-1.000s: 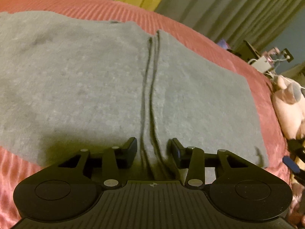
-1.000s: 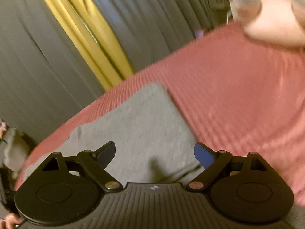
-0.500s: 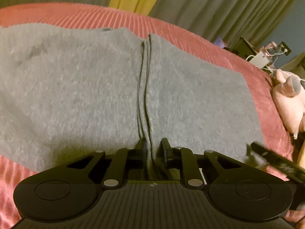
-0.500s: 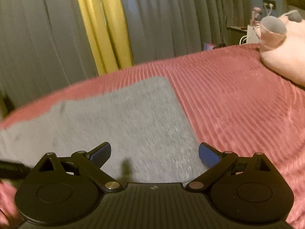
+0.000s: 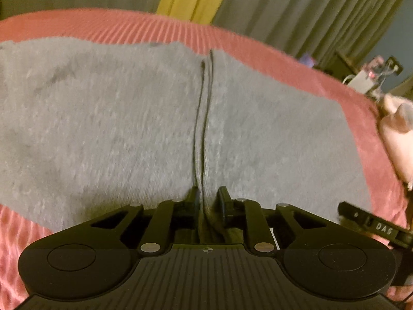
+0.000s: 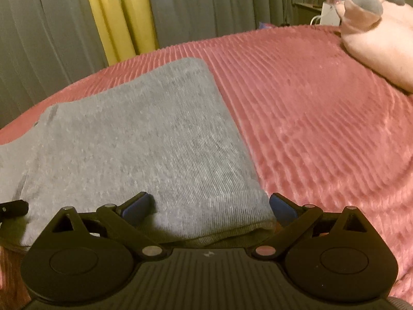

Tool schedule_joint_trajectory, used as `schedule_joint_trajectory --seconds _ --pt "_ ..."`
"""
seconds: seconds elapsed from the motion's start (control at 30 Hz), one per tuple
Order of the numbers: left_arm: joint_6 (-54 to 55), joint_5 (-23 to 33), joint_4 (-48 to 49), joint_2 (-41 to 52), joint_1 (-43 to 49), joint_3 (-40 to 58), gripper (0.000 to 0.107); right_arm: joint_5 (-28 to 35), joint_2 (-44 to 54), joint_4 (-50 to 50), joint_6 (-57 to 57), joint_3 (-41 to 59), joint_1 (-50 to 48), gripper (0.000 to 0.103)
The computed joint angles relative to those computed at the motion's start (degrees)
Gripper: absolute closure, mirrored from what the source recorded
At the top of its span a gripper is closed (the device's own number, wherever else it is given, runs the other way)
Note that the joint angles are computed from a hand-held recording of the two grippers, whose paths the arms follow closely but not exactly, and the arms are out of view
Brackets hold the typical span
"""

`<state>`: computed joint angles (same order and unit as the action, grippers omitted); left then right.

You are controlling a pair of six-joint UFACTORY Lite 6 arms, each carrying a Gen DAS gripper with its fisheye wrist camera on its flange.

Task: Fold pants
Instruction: 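Grasp the waistband end with the left gripper and lift it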

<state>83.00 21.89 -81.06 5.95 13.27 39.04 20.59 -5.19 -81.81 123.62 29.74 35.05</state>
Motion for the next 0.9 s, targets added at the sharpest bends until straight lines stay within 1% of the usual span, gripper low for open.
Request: schedule_joint_trajectory --seconds 0.03,0.07,0.1,0.13,0.2,0.23,0.3,0.33,0.43,0.47,0.5,0.57,0.6,0.63,0.7,0.77,0.83,0.9 --pt "0.17 -1.06 -0.22 -0.32 -0.62 -0.2 0.076 0.14 0.27 1.41 -1.3 0.18 0.3 0.004" --pt "0.91 -2.35 -1.22 -1.24 -0.99 -0.82 0.072 -0.11 0.89 1.76 -1.86 0.57 -0.03 0.004" --pt "2.28 -3.44 -3.22 -2.53 -0.85 -1.65 0.062 -0.29 1.01 1.55 -1.58 0.61 -0.24 0.004" --pt "3.8 -3.43 -5.25 -3.81 0.21 -2.59 0.06 -0.78 0.72 1.44 -1.36 0.37 -0.66 0.004" --pt "5.13 -4.13 -10.1 -6.42 3.38 -3.68 0.047 -2.14 0.27 1.1 -0.61 -0.15 -1.7 0.004" --pt "4.75 -3.93 -11.91 -7.41 5.91 -3.9 0.043 -3.23 0.15 0.19 0.61 -0.47 -2.5 0.004" --pt "0.07 -0.94 -11.91 -8.23 13.35 -3.29 0.036 -5.09 -0.08 -1.46 2.6 -1.02 -3.94 0.004" --pt "-3.76 2.86 -10.66 -7.38 19.0 -2.11 0.034 -5.58 -0.13 -2.27 3.47 -1.2 -4.34 0.004" --pt "-13.02 13.88 -5.08 -1.2 32.85 4.02 0.034 -5.47 -0.09 -2.79 4.19 -1.3 -4.14 0.004" --pt "-14.92 16.57 -4.09 1.3 37.19 6.25 0.033 -5.25 -0.02 -2.75 4.24 -1.26 -3.92 0.004" --pt "-15.39 18.04 -3.54 3.28 40.15 7.95 0.033 -5.05 0.09 -2.86 4.52 -1.22 -3.68 0.004" --pt "-16.23 18.4 -2.43 6.73 44.94 10.96 0.033 -5.14 0.37 -3.36 5.03 -1.15 -3.8 0.004" --pt "-16.82 18.72 -1.7 8.6 46.72 12.48 0.031 -5.3 0.49 -3.47 5.12 -1.09 -4.02 0.004" --pt "-16.66 20.47 -1.77 10.99 48.93 13.63 0.027 -5.55 0.6 -3.68 5.32 -1.02 -4.25 0.004" --pt "-19.5 24.29 -0.1 16.43 52.07 16.73 0.025 -5.7 0.82 -4.04 5.73 -0.9 -4.5 0.004" --pt "-23.43 26.82 2.53 21.8 52.82 20.84 0.025 -5.79 1.09 -4.61 6.34 -0.76 -4.63 0.004" --pt "-24.77 26.24 3.33 23.26 52.67 21.64 0.025 -5.71 1.15 -4.53 6.44 -0.73 -4.51 0.004" --pt "-23.17 26.76 1.9 25.09 52.84 22.99 0.025 -5.61 0.94 -4.06 6.11 -0.82 -4.38 0.004"
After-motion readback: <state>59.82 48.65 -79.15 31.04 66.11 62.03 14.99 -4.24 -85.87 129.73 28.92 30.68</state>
